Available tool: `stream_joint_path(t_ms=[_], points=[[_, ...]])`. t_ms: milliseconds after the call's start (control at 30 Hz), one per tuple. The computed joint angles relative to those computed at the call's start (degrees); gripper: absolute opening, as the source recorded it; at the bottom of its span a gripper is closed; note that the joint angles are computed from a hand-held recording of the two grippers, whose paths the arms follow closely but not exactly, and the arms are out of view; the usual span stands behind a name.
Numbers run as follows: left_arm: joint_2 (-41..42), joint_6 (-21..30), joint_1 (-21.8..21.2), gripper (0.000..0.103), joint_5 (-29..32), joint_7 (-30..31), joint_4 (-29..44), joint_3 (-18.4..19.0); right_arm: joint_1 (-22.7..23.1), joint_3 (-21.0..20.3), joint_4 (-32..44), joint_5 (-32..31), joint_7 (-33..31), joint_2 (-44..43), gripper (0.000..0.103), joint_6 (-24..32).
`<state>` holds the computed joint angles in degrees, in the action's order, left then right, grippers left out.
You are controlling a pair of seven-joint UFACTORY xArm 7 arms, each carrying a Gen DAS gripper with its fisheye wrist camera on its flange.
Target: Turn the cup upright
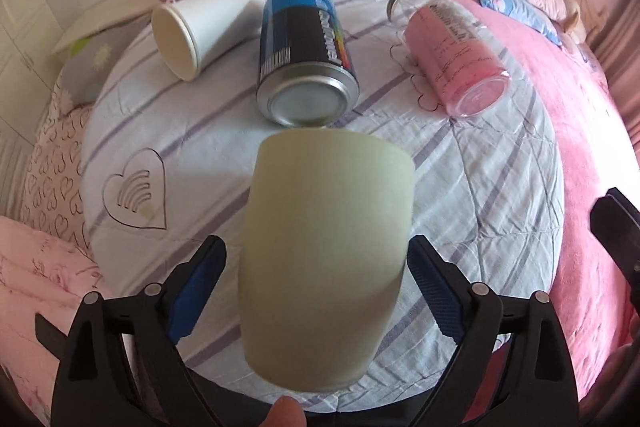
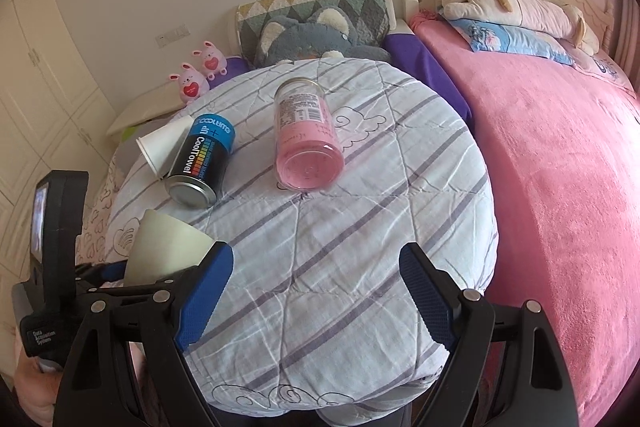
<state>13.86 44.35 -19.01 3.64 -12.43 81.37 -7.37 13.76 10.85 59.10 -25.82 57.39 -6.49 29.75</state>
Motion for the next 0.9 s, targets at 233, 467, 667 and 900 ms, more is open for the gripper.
stream_joint_path(t_ms=[233,467,667,900], points=[[-4.4,-3.0,0.4,0.099,1.5,0.3,-3.4,0.3,0.6,0.9,1.9,-2.5,2.1,0.2,0.086,1.7],[-12.2,-6.8,2.1,0.101,7.0,-3.3,-10.1,0.8,2.3,2.6,5.4,-7.8,7.5,0.8,0.086,6.0],[-18.4,-8.1,5.2,0.101,9.4,-3.5,-15.9,0.8,5.7,3.9,8.9,-10.9,11.3,3.0,0.086,10.1],[-23.6,-10.4,8.1,0.101,8.5,-1.4,-20.8,1.1,10.8,3.8,14.0,-12.5,11.6,6.9,0.086,14.1]])
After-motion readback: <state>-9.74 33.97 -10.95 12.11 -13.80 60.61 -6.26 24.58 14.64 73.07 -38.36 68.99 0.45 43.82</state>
